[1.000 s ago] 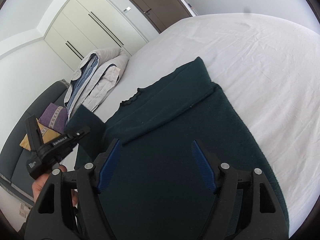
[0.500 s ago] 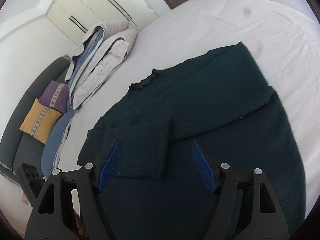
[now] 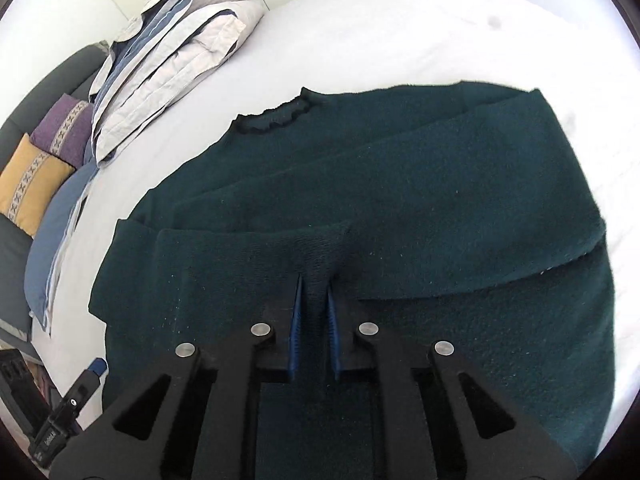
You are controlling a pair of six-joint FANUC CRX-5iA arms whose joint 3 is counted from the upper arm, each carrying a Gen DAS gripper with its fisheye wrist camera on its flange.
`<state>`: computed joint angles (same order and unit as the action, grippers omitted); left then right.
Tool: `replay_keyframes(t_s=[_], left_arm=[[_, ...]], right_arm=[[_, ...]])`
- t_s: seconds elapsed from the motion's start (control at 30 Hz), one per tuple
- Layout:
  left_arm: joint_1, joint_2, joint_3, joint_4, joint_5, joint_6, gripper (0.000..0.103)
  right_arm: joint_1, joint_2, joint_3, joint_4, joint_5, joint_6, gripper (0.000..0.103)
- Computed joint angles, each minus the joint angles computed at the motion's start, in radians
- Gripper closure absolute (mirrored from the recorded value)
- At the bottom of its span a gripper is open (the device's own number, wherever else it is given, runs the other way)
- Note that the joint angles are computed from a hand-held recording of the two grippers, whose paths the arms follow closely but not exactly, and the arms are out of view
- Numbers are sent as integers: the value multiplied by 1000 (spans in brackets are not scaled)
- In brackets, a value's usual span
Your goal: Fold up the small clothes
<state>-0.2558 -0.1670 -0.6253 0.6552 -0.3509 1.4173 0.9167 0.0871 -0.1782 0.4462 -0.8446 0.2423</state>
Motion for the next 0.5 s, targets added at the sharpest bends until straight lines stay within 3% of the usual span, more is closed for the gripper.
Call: replay_keyframes(t_s=[0.07, 0.23, 0.43, 0.5], left_arm=[[7, -3, -1, -5, -4, 9, 14], [16, -10, -8, 6, -2, 16, 14], [55, -18, 7, 2, 18, 13, 14], [81, 1, 37, -17, 10, 29, 14]], right_arm=[[10, 15, 33, 6, -48, 36, 92], [2, 20, 27, 20, -14, 73, 96], [-8, -38, -46, 214, 38, -22, 97], [-29, -48, -38, 223, 51, 6, 97]])
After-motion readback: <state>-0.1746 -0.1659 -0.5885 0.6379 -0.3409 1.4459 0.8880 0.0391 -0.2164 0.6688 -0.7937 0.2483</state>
